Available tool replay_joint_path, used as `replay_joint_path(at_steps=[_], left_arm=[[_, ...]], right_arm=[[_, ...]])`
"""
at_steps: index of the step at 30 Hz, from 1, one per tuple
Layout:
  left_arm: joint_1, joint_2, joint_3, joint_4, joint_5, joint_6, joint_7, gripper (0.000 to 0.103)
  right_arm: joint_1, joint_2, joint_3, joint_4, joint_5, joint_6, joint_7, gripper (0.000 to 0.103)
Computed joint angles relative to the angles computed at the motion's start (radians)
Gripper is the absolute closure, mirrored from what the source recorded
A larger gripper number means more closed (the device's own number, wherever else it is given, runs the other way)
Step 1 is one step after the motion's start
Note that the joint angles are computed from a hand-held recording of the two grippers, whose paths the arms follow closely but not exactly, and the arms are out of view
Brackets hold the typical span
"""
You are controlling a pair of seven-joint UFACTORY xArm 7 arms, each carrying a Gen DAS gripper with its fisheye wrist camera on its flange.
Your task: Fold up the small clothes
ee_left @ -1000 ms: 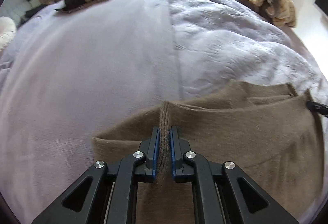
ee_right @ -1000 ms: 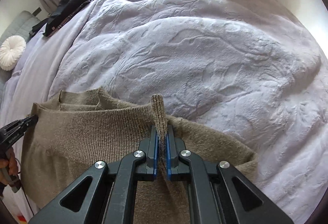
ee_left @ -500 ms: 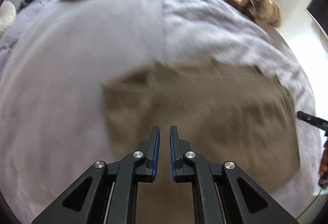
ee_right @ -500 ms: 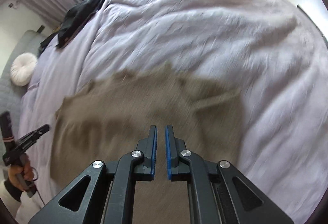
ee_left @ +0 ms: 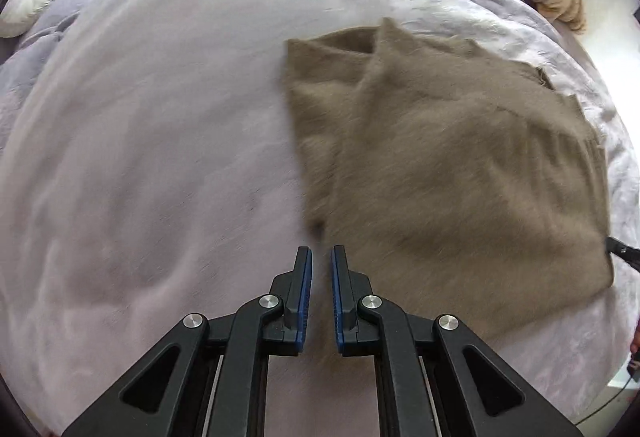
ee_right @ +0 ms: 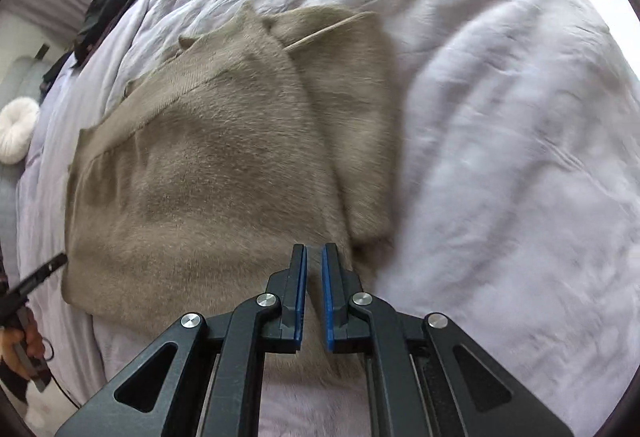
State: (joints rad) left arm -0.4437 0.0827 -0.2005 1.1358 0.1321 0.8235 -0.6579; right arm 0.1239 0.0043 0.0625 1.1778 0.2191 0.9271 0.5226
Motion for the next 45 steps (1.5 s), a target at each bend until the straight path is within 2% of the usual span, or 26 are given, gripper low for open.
replay_joint_path(at_steps=[1,4,6,8,9,10,12,16,18,21,22,23,24,25,28,30,32,35,36,37,38,39,40,41,43,45], left_arm=[[0.004,-0.023,0.000,-0.020,-0.025,0.001,0.001,0.092],[0.014,-0.073,-0.001,-0.063,-0.097,0.023,0.009,0.092],[0.018,-0.095,-0.004,-0.086,-0.134,0.033,0.003,0.092],[0.022,-0.125,-0.005,-0.120,-0.184,0.022,-0.008,0.092],[0.025,-0.148,-0.003,-0.149,-0.226,0.002,-0.009,0.092],[0.027,-0.172,0.002,-0.181,-0.281,-0.026,-0.003,0.092],[0.027,-0.190,0.005,-0.215,-0.360,-0.067,0.002,0.092],[0.027,-0.200,-0.005,-0.232,-0.365,-0.069,-0.027,0.092],[0.022,-0.190,-0.009,-0.225,-0.369,-0.068,-0.021,0.092],[0.019,-0.187,-0.016,-0.212,-0.344,-0.056,-0.026,0.092],[0.017,-0.183,-0.018,-0.206,-0.337,-0.054,-0.028,0.092],[0.016,-0.167,-0.020,-0.191,-0.331,-0.054,-0.031,0.092],[0.015,-0.164,-0.021,-0.182,-0.320,-0.045,-0.036,0.092],[0.014,-0.160,-0.022,-0.174,-0.306,-0.040,-0.040,0.092],[0.010,-0.146,-0.037,-0.134,-0.188,0.020,-0.089,0.092],[0.003,-0.125,-0.043,-0.108,-0.126,0.060,-0.121,0.092],[-0.002,-0.121,-0.040,-0.107,-0.126,0.073,-0.126,0.092],[-0.002,-0.146,-0.033,-0.138,-0.147,0.051,-0.133,0.092],[-0.001,-0.155,-0.031,-0.149,-0.156,0.043,-0.129,0.088],[-0.001,-0.161,-0.029,-0.158,-0.166,0.039,-0.123,0.071],[0.002,-0.169,-0.026,-0.167,-0.178,0.037,-0.115,0.011],[0.005,-0.180,-0.030,-0.173,-0.153,0.045,-0.147,0.002],[0.024,-0.199,-0.052,-0.190,-0.126,0.027,-0.176,0.001],[0.008,-0.205,-0.033,-0.196,-0.133,0.022,-0.162,0.001],[0.011,-0.219,-0.033,-0.209,-0.139,0.011,-0.169,0.001],[0.014,-0.224,-0.025,-0.222,-0.173,-0.011,-0.155,0.001]], right_arm=[[0.001,-0.017,0.001,-0.004,-0.022,0.017,0.025,0.090],[-0.002,-0.088,-0.005,-0.059,0.016,0.023,0.065,0.090],[-0.002,-0.141,-0.015,-0.112,0.096,0.002,0.080,0.089],[0.006,-0.191,-0.026,-0.172,0.205,-0.029,0.081,0.083],[0.011,-0.218,-0.029,-0.206,0.252,-0.050,0.090,0.073],[0.016,-0.234,-0.029,-0.223,0.274,-0.063,0.100,0.057],[0.030,-0.277,-0.026,-0.279,0.324,-0.105,0.130,0.044],[0.076,-0.328,-0.037,-0.384,0.472,-0.225,0.143,0.044],[0.093,-0.302,-0.044,-0.401,0.532,-0.297,0.143,0.044],[0.107,-0.314,-0.041,-0.473,0.610,-0.425,0.194,0.044],[0.122,-0.309,-0.047,-0.496,0.667,-0.482,0.199,0.048],[0.132,-0.296,-0.055,-0.496,0.696,-0.503,0.200,0.061],[0.138,-0.290,-0.064,-0.489,0.709,-0.503,0.191,0.094],[0.133,-0.284,-0.063,-0.475,0.680,-0.494,0.195,0.094],[0.080,-0.278,-0.046,-0.389,0.434,-0.377,0.193,0.095],[0.055,-0.251,-0.038,-0.347,0.330,-0.297,0.224,0.095],[0.056,-0.223,-0.043,-0.336,0.344,-0.250,0.233,0.094],[0.061,-0.228,-0.035,-0.340,0.382,-0.247,0.240,0.090],[0.063,-0.242,-0.033,-0.348,0.384,-0.246,0.239,0.090],[0.070,-0.249,-0.029,-0.345,0.391,-0.238,0.240,0.089],[0.075,-0.243,-0.029,-0.336,0.398,-0.234,0.237,0.088],[0.083,-0.241,-0.026,-0.327,0.408,-0.231,0.232,0.085],[0.088,-0.231,-0.026,-0.312,0.416,-0.225,0.225,0.081],[0.101,-0.230,-0.022,-0.304,0.440,-0.226,0.208,0.079],[0.119,-0.238,-0.017,-0.301,0.471,-0.224,0.179,0.059],[0.145,-0.202,-0.008,-0.265,0.520,-0.228,0.137,0.055]])
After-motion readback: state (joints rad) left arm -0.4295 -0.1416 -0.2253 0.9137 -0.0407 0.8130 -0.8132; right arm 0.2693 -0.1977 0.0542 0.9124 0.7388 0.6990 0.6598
